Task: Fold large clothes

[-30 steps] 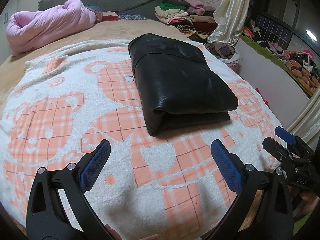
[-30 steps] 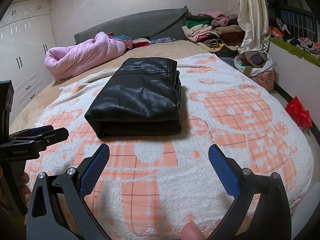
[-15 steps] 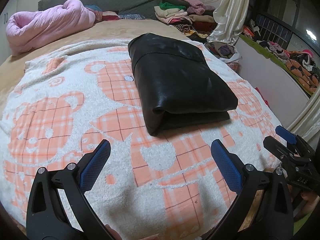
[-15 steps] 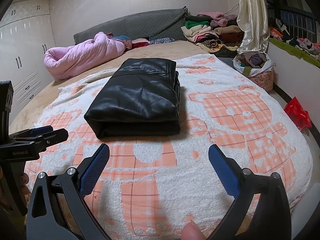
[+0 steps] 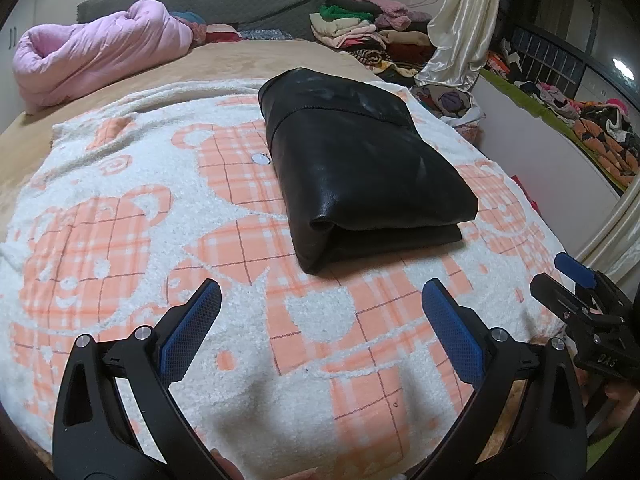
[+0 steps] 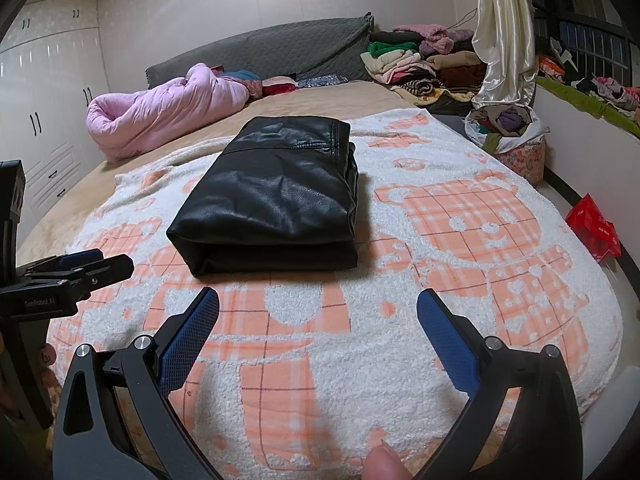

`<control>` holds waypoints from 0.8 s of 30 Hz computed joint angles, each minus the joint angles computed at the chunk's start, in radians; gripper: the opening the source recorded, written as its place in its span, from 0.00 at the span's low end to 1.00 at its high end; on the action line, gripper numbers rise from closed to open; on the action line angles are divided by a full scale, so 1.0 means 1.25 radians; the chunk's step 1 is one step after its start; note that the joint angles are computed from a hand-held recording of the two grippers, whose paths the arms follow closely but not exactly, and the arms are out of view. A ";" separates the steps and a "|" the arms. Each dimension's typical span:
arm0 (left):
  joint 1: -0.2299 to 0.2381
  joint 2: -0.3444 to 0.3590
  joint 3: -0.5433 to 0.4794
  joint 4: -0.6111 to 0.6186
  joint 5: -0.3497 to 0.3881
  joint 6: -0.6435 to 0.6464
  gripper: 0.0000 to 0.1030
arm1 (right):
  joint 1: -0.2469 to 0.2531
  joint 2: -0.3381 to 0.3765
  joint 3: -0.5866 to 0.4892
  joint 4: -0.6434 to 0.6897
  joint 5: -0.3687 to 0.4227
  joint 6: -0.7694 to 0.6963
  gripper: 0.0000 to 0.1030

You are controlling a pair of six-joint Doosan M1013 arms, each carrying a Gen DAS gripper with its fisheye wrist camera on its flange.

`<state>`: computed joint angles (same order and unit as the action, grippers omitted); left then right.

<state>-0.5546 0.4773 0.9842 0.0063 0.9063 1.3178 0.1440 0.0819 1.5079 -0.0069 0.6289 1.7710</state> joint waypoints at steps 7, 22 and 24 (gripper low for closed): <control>0.002 0.001 -0.002 -0.003 0.002 0.003 0.92 | -0.001 -0.003 0.000 -0.014 0.001 0.008 0.96; 0.008 -0.010 0.014 -0.032 0.013 0.029 0.92 | 0.008 -0.031 0.030 -0.175 -0.004 0.172 0.96; 0.014 -0.017 0.025 -0.019 0.001 0.019 0.92 | -0.002 -0.047 0.049 -0.211 -0.009 0.229 0.96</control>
<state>-0.5374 0.4559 1.0151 -0.0171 0.9076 1.3413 0.1416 0.0232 1.5694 -0.2709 0.6173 2.0578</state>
